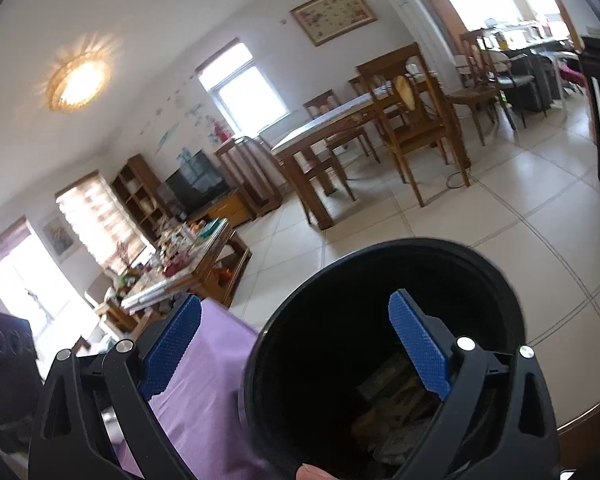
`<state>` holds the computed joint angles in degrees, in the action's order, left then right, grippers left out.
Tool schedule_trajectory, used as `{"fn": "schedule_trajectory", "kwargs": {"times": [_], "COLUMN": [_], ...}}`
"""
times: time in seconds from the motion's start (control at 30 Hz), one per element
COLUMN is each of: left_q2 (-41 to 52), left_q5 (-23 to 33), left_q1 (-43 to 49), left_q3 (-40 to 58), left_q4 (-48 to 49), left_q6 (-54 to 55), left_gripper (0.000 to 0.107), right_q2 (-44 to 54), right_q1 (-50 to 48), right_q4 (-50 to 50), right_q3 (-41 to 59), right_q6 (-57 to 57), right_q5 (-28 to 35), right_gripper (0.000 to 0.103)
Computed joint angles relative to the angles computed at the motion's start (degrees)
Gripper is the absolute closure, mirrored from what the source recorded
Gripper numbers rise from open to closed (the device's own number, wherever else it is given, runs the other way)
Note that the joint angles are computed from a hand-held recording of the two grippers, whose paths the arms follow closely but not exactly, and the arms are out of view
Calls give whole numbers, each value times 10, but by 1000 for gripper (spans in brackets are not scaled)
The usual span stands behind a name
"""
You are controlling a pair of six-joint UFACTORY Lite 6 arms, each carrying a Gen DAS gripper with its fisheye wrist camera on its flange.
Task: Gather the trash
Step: 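Grasp the gold foil bag with the right tool while the left tool grasps the blue wrapper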
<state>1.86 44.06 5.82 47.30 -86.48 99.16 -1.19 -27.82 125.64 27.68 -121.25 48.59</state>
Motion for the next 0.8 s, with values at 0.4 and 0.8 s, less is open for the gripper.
{"fn": "schedule_trajectory", "kwargs": {"times": [0.4, 0.8], "left_q2": [116, 543], "left_q5": [251, 199], "left_q1": [558, 574], "left_q3": [184, 706], "left_q4": [217, 422], "left_q6": [78, -57], "left_gripper": [17, 19], "right_q2": [-88, 280], "right_q1": [533, 816], "right_q4": [246, 429], "right_q3": [19, 391], "right_q6": [-116, -237], "right_q5": [-268, -426], "right_gripper": [9, 16]}}
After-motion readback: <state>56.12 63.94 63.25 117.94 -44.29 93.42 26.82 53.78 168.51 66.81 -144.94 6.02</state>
